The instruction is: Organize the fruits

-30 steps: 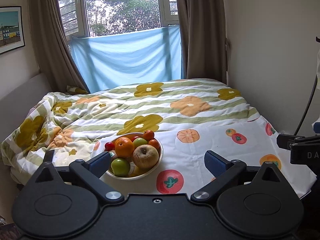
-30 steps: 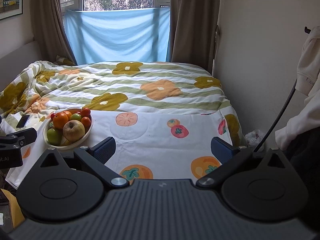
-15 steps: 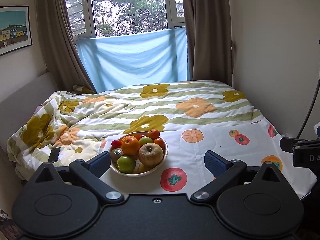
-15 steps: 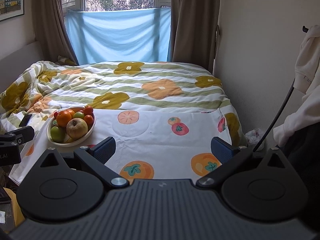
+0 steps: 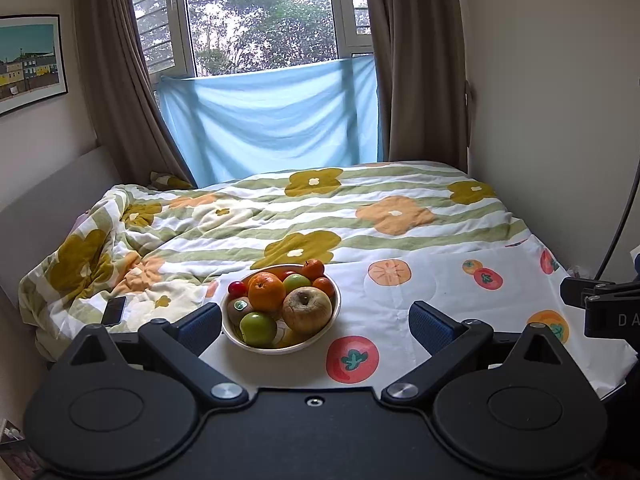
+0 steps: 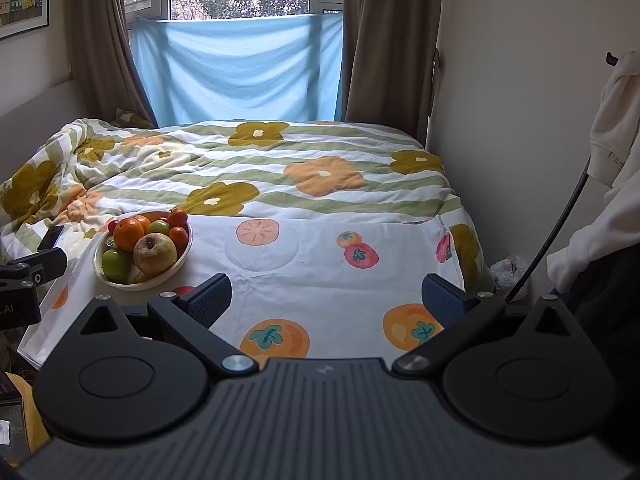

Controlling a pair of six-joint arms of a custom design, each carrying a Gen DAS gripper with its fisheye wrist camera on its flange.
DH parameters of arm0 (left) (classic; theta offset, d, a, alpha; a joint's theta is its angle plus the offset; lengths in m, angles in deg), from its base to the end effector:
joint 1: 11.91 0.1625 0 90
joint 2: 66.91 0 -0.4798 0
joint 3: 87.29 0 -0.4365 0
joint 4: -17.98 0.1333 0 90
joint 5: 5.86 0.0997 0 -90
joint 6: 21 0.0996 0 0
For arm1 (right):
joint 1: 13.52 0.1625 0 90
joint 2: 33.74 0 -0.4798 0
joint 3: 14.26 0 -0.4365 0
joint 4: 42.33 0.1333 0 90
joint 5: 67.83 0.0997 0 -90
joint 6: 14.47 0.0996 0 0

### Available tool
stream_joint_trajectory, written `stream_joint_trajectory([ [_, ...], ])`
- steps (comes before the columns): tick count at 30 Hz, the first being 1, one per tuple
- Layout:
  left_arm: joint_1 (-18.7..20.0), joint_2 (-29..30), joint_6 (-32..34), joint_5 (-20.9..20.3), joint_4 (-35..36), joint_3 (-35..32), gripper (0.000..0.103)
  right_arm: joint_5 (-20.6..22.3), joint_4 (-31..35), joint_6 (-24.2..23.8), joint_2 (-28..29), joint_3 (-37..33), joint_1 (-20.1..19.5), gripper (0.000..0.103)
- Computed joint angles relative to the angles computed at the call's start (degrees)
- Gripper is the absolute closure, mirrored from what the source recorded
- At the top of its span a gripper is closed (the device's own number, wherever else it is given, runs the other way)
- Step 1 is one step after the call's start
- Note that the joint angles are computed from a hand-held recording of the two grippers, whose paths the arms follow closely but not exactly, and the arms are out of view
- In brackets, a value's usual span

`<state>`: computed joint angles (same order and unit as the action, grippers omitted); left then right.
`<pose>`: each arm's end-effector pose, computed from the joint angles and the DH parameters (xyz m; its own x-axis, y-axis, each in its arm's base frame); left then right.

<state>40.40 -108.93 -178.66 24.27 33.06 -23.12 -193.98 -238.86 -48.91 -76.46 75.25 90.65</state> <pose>-0.2789 -0.7199 0.2095 -0.6162 -0.0382 -0.7866 0.6532 0.5333 -0.5376 0.2610 -0.7294 0.2154 -0.6788 -0.0319 0.7336 -0.6150 0.5706 -0.5442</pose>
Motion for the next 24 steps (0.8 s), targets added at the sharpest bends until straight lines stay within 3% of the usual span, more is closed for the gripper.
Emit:
stream_joint_trajectory([
  [24,-0.25,-0.74,3.24,-1.64,-4.04,1.24,0.0,0.12,0.63,0.41,0.11,-0.37,0.0,0.0],
])
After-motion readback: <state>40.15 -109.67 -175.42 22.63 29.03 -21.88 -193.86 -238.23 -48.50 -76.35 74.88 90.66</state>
